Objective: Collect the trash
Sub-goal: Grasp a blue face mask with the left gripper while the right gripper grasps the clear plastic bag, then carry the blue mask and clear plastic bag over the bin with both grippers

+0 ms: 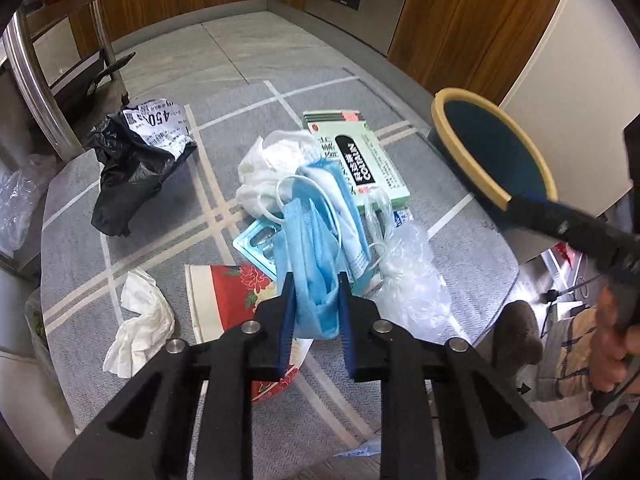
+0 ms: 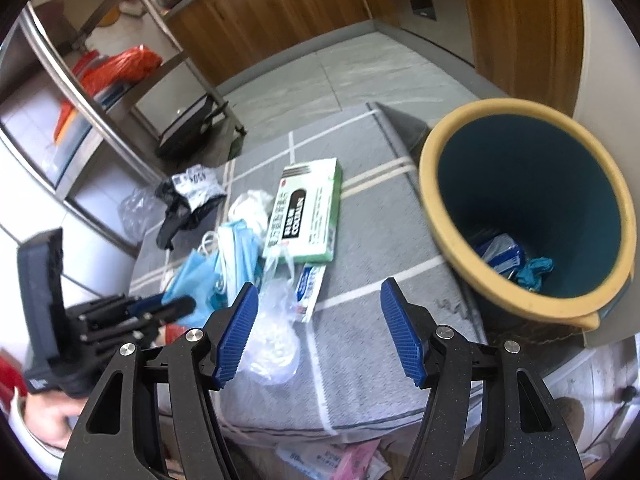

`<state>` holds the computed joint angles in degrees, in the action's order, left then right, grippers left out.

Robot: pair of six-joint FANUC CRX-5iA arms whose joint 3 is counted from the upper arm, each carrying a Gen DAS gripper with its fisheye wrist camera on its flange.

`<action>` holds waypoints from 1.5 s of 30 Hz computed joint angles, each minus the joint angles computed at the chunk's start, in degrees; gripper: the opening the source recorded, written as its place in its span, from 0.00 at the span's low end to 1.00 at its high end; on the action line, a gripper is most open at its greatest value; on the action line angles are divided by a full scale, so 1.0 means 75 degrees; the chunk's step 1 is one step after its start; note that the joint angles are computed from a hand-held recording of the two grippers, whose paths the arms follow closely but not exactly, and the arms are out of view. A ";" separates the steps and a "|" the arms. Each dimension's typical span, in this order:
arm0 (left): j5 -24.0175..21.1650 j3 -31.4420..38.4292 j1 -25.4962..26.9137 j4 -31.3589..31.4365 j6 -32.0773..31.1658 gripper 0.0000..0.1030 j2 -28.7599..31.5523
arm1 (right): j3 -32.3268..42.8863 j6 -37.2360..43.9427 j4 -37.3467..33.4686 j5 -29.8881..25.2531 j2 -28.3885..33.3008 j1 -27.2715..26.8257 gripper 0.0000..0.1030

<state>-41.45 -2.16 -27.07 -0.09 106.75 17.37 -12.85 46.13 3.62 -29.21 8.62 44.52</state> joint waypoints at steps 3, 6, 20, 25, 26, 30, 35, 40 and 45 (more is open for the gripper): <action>0.0114 -0.0100 0.0059 0.0056 0.0020 0.16 -0.0144 | 0.0131 0.0233 -0.0215 -0.0116 0.0094 0.0043 0.63; 0.0359 -0.0321 0.0188 0.0246 0.0007 0.15 -0.0369 | 0.0242 0.0416 -0.0382 -0.0234 0.0180 0.0076 0.63; 0.1030 -0.0935 0.0682 0.0484 0.0423 0.15 -0.1157 | 0.0950 0.1170 -0.0945 -0.0868 0.0852 0.0342 0.63; 0.1216 -0.1022 0.0718 0.0438 0.0553 0.15 -0.1264 | 0.1205 0.1507 -0.1137 -0.1109 0.1127 0.0407 0.63; 0.1244 -0.1040 0.0732 0.0447 0.0554 0.15 -0.1283 | 0.1227 0.1572 -0.1203 -0.1131 0.1158 0.0403 0.62; 0.1391 -0.1098 0.0770 0.0602 0.0477 0.15 -0.1311 | 0.1323 0.2017 -0.1678 -0.1203 0.1224 0.0310 0.47; 0.1465 -0.1050 0.0730 0.0666 0.0424 0.15 -0.1255 | 0.1249 0.2399 -0.2125 -0.1118 0.0996 0.0121 0.33; 0.1568 -0.1006 0.0694 0.0762 0.0398 0.15 -0.1208 | 0.1043 0.2271 -0.1873 -0.0925 0.0676 0.0127 0.33; 0.1552 -0.0825 0.0609 0.0690 0.0463 0.15 -0.1093 | 0.0662 0.1858 -0.1345 -0.0562 0.0256 0.0099 0.33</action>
<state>-29.81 -8.35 -22.50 5.09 110.22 9.17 -7.89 60.06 -6.47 -33.42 10.54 45.26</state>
